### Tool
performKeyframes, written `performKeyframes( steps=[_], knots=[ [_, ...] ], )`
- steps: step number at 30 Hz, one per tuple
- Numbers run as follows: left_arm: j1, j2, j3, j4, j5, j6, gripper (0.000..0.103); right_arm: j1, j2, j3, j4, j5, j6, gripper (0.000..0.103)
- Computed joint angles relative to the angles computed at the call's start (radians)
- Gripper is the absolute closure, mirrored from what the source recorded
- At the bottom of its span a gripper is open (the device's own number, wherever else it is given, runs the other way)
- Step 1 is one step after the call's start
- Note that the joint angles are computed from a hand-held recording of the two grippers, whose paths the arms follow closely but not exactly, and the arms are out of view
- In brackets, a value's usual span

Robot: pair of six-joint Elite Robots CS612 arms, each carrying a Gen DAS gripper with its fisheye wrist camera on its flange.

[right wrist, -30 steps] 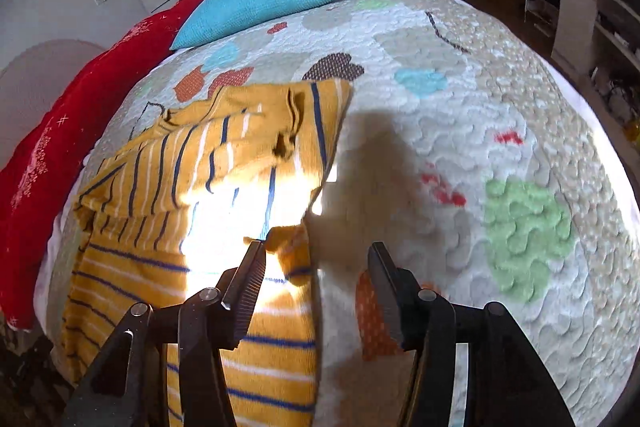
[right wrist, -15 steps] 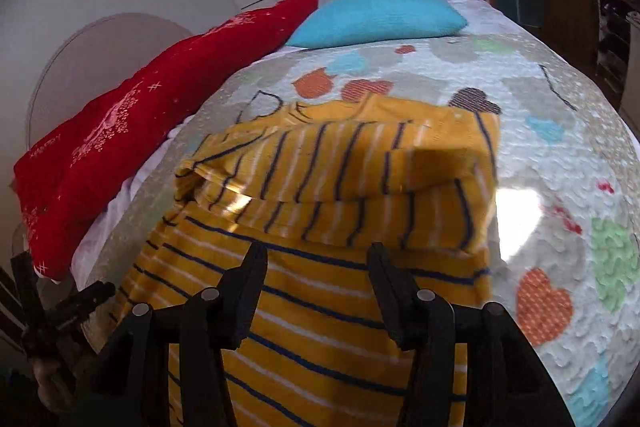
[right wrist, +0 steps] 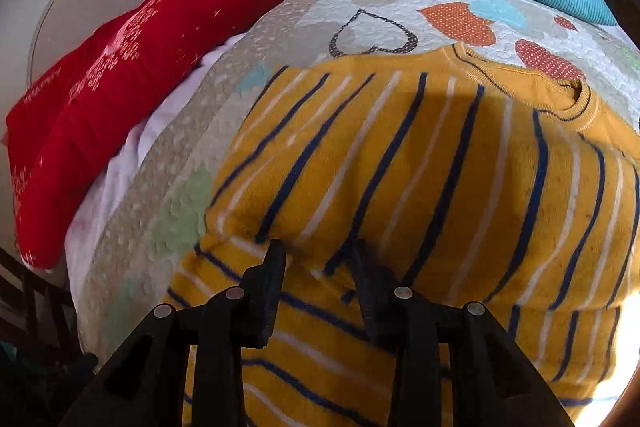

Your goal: Fold small clothes

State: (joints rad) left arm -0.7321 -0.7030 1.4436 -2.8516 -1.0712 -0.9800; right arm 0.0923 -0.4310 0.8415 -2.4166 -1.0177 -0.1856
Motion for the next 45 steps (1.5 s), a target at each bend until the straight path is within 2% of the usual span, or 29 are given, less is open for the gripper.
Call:
performKeyframes(
  steps=[1,3,5,7,10,12,14,16,17,18,20,22,23,25,26,27,30,33,36,37,38,39,41,43,45],
  knots=[
    [0.001,-0.004,0.008,0.0,0.002,-0.007,0.033,-0.001,-0.028,0.058,-0.041,-0.005,-0.033,0.065],
    [0.003,-0.009,0.018,-0.006,0.005,-0.016,0.033,-0.016,-0.073,0.135,-0.002,0.045,-0.09,0.064],
    [0.004,-0.01,0.023,-0.02,-0.001,-0.027,0.032,-0.046,-0.116,0.225,-0.018,0.096,-0.083,0.064],
    [0.006,-0.009,0.029,-0.051,-0.025,-0.034,0.032,-0.084,-0.158,0.322,-0.103,0.13,-0.033,0.062],
    [0.01,0.001,0.023,-0.083,-0.065,-0.022,0.032,-0.159,-0.209,0.458,-0.298,0.165,0.137,0.049],
    [0.01,0.01,0.012,-0.092,-0.083,-0.003,0.032,-0.201,-0.241,0.541,-0.417,0.123,0.232,0.046],
    [0.012,0.022,0.007,-0.131,-0.113,0.015,0.032,-0.233,-0.264,0.592,-0.446,0.063,0.265,0.046],
    [0.016,0.032,0.006,-0.178,-0.159,0.011,0.032,-0.259,-0.275,0.629,-0.429,0.036,0.273,0.046],
    [0.018,0.035,0.007,-0.196,-0.178,0.01,0.032,-0.27,-0.277,0.641,-0.409,0.042,0.272,0.046],
    [0.018,0.036,0.009,-0.211,-0.192,0.012,0.032,-0.282,-0.274,0.652,-0.401,0.078,0.272,0.046],
    [0.018,0.037,0.018,-0.247,-0.227,0.011,0.041,-0.301,-0.271,0.682,-0.441,0.162,0.279,0.046],
    [0.017,0.038,0.029,-0.279,-0.274,0.001,0.048,-0.309,-0.265,0.691,-0.426,0.266,0.261,0.046],
    [0.016,0.039,0.034,-0.294,-0.298,-0.003,0.05,-0.314,-0.256,0.691,-0.406,0.349,0.252,0.046],
    [0.011,0.04,0.044,-0.308,-0.329,-0.011,0.051,-0.312,-0.231,0.682,-0.291,0.538,0.187,0.046],
    [0.007,0.039,0.049,-0.312,-0.337,-0.013,0.051,-0.308,-0.228,0.684,-0.208,0.597,0.126,0.046],
    [0.003,0.039,0.053,-0.312,-0.346,-0.013,0.051,-0.301,-0.229,0.69,-0.15,0.619,0.076,0.046],
    [-0.003,0.046,0.047,-0.286,-0.383,-0.001,0.05,-0.279,-0.239,0.701,0.058,0.641,-0.095,0.046],
    [-0.008,0.055,0.039,-0.263,-0.406,0.005,0.05,-0.263,-0.244,0.716,0.142,0.642,-0.155,0.046],
    [-0.009,0.057,0.034,-0.249,-0.417,0.004,0.052,-0.255,-0.251,0.727,0.123,0.606,-0.144,0.049],
    [-0.009,0.055,0.031,-0.221,-0.412,0.0,0.067,-0.255,-0.255,0.733,0.099,0.591,-0.129,0.053],
    [-0.008,0.051,0.028,-0.192,-0.415,-0.002,0.09,-0.257,-0.263,0.743,0.074,0.57,-0.116,0.07],
    [-0.004,0.049,0.029,-0.197,-0.435,-0.009,0.092,-0.254,-0.266,0.748,0.033,0.543,-0.085,0.091],
    [-0.006,0.038,0.037,-0.196,-0.424,-0.016,0.093,-0.254,-0.277,0.762,-0.051,0.498,-0.022,0.093],
    [-0.016,0.019,0.045,-0.181,-0.393,0.012,0.093,-0.258,-0.295,0.784,-0.109,0.489,0.009,0.094],
    [-0.027,-0.001,0.057,-0.189,-0.371,0.047,0.093,-0.268,-0.324,0.812,-0.131,0.497,-0.009,0.095]
  ],
)
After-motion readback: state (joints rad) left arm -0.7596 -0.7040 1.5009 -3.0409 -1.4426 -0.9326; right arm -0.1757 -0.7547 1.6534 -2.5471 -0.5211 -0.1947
